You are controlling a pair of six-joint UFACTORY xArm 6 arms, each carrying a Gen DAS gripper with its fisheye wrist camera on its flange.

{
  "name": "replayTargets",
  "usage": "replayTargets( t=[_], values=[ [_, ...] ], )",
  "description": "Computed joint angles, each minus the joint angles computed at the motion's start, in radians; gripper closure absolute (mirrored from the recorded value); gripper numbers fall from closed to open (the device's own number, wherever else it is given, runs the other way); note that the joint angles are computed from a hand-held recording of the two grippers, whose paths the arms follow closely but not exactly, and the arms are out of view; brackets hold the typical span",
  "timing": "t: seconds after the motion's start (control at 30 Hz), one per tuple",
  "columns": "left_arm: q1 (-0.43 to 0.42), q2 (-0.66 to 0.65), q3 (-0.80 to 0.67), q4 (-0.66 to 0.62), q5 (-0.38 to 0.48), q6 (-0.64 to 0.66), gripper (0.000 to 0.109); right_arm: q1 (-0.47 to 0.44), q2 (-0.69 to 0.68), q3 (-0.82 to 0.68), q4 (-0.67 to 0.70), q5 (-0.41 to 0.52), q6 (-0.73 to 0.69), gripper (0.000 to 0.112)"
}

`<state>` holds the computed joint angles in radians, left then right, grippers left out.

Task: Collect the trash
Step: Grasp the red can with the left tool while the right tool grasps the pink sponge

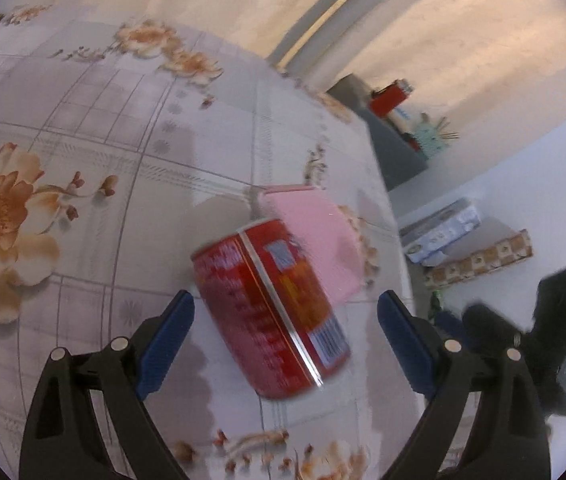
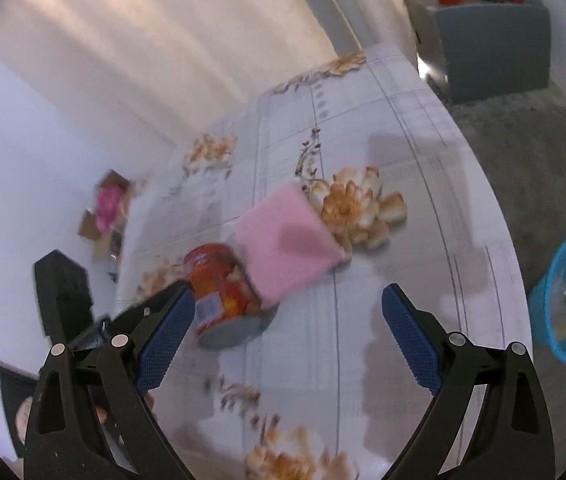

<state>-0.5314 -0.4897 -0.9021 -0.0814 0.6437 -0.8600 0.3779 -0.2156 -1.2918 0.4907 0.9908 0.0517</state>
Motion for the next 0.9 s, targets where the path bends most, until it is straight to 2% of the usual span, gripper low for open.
replayTargets(
  t=[0.2, 0.3, 0.47, 0.6, 0.73, 0.9],
  values=[
    [0.014, 0.051, -0.004, -0.026, 0.001, 0.013, 0.020, 0.008, 0.164, -0.165, -0.010, 0.088, -0.021, 0.022],
    [0.021, 0.054, 0.011, -0.023, -0.018, 0.033, 0.025, 0.017, 0.235, -0.243, -0.013, 0.127, -0.002, 0.022],
    [0.035, 0.032, 0.043, -0.084, -0.052, 0.103, 0.033, 0.021, 0.286, -0.310, -0.016, 0.167, 0.008, 0.022],
    [0.044, -0.006, 0.078, -0.114, -0.061, 0.154, 0.034, 0.031, 0.317, -0.344, -0.034, 0.182, 0.013, 0.022],
    [0.053, -0.079, 0.124, -0.111, -0.025, 0.196, 0.035, 0.051, 0.342, -0.374, -0.088, 0.195, 0.015, 0.022],
    [0.082, -0.205, 0.189, -0.078, 0.063, 0.238, 0.035, 0.095, 0.351, -0.387, -0.193, 0.189, -0.020, 0.021]
  ],
)
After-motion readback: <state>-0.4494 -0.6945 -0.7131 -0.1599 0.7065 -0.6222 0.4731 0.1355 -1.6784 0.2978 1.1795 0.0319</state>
